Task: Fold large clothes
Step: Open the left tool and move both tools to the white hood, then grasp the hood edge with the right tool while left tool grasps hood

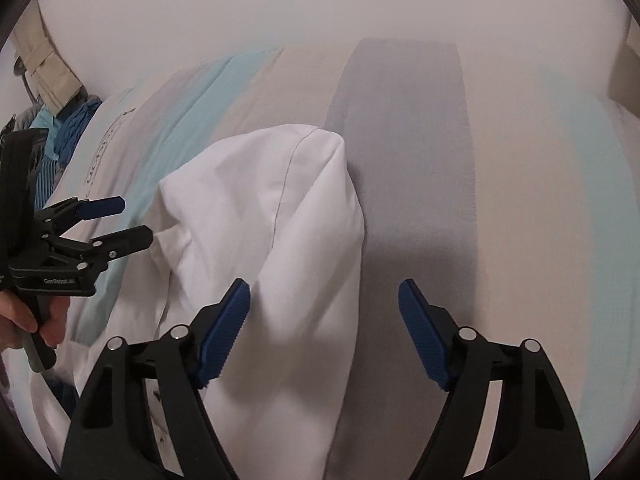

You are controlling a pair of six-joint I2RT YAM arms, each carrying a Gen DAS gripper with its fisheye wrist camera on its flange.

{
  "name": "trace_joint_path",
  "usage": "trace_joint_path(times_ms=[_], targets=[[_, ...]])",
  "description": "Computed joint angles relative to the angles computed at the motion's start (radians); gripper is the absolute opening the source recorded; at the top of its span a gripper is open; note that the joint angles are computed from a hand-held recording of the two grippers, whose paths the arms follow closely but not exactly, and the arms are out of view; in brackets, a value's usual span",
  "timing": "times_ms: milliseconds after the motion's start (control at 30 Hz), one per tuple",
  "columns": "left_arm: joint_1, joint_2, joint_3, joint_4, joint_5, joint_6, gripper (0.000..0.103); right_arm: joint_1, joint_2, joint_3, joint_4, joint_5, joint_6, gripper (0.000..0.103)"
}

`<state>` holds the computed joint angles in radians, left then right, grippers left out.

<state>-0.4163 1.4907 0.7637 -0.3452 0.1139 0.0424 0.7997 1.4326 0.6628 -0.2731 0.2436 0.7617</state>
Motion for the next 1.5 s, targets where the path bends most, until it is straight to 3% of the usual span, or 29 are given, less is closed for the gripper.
trace_joint_path(times_ms=[267, 367, 433, 467, 500, 567, 633, 867, 1100, 1333, 1500], targets=[[0.03, 0.16, 0.091, -0.018, 0.046, -0.009, 0.095, -0.082, 0.151, 0.074, 0.056, -0.06, -0.035, 0.06], [0.05, 0.196, 0.109, -0.01, 0.08, -0.01, 0.08, -0.099, 0.186, 0.096, 0.076, -0.083, -0.035, 0.048], [0.06, 0.214, 0.114, -0.004, 0.107, -0.024, 0.052, -0.103, 0.197, 0.096, 0.08, -0.096, -0.013, 0.038], [0.058, 0.223, 0.118, -0.007, 0.108, -0.028, 0.044, -0.098, 0.2, 0.09, 0.091, -0.101, 0.005, 0.028], [0.056, 0.226, 0.119, -0.011, 0.107, -0.029, 0.031, -0.098, 0.207, 0.092, 0.092, -0.106, 0.018, 0.025], [0.04, 0.206, 0.104, -0.002, 0.092, -0.033, 0.022, -0.092, 0.212, 0.095, 0.089, -0.116, 0.043, 0.013], [0.032, 0.168, 0.08, -0.002, 0.072, -0.018, 0.011, -0.074, 0.201, 0.097, 0.069, -0.101, 0.056, 0.008], [0.063, -0.002, 0.051, -0.078, 0.069, 0.015, 0.007, -0.013, 0.074, 0.081, -0.049, -0.025, 0.101, 0.004], [0.117, -0.31, -0.027, -0.254, 0.09, 0.026, 0.007, 0.194, -0.053, 0.153, -0.286, 0.138, 0.221, 0.003], [0.149, -0.544, -0.06, -0.446, 0.1, 0.062, 0.004, 0.428, 0.002, 0.315, -0.492, 0.266, 0.331, 0.003], [0.139, -0.559, -0.11, -0.44, 0.061, 0.057, 0.008, 0.498, 0.033, 0.358, -0.546, 0.273, 0.439, 0.003]])
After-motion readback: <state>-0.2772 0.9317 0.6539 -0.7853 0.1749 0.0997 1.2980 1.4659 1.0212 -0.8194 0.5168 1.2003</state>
